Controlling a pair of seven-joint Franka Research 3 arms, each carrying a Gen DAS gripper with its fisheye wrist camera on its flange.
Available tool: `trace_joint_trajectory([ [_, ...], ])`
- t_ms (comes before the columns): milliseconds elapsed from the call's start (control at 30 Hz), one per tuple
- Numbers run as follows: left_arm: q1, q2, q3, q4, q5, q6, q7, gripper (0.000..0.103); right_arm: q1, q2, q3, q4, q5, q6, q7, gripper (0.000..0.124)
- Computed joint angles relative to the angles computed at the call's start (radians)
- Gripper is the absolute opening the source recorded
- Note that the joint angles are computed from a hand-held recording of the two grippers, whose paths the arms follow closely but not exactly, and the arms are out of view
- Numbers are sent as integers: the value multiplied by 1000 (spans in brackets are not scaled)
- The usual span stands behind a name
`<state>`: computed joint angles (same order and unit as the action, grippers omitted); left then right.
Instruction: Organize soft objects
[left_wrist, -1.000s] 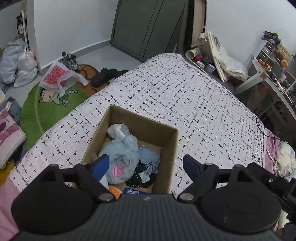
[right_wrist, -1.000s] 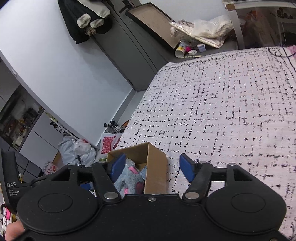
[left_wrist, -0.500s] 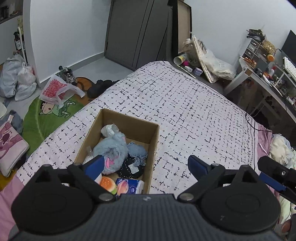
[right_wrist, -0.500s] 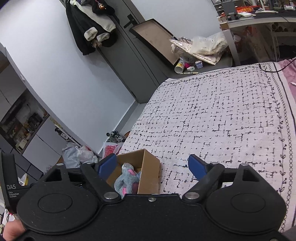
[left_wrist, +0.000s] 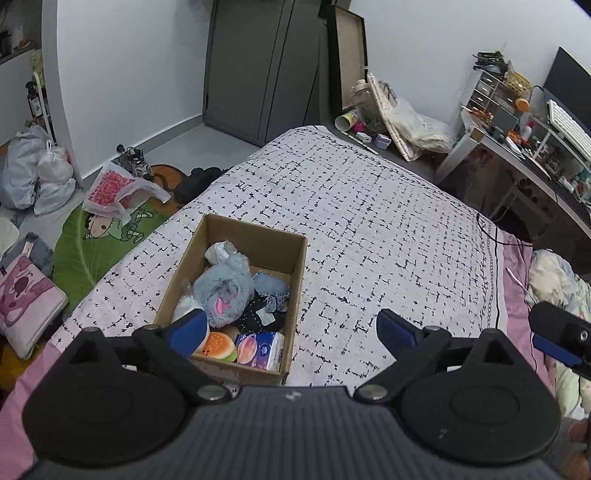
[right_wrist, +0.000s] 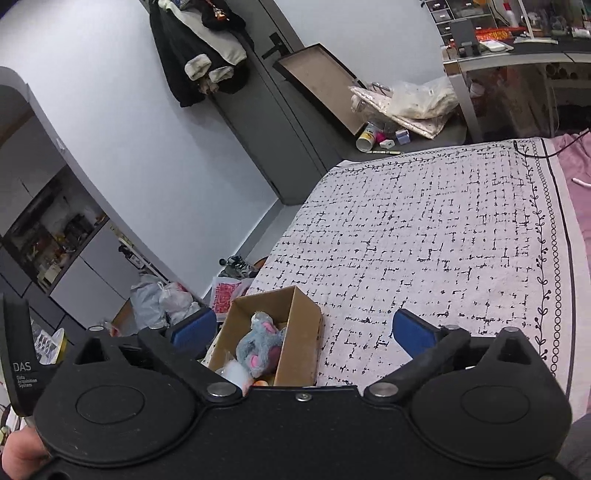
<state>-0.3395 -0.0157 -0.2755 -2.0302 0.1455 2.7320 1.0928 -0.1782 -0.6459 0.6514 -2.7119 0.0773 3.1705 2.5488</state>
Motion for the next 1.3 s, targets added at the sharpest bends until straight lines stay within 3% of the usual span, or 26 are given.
trace_joint_trajectory([
  [800, -47, -204, 20, -196, -26, 69, 56, 102, 143, -205, -65, -59, -88, -169, 50, 103],
  [1300, -64, -263, 31, -267, -43, 93, 92, 102, 200, -240, -86, -77, -131, -236, 67, 103],
])
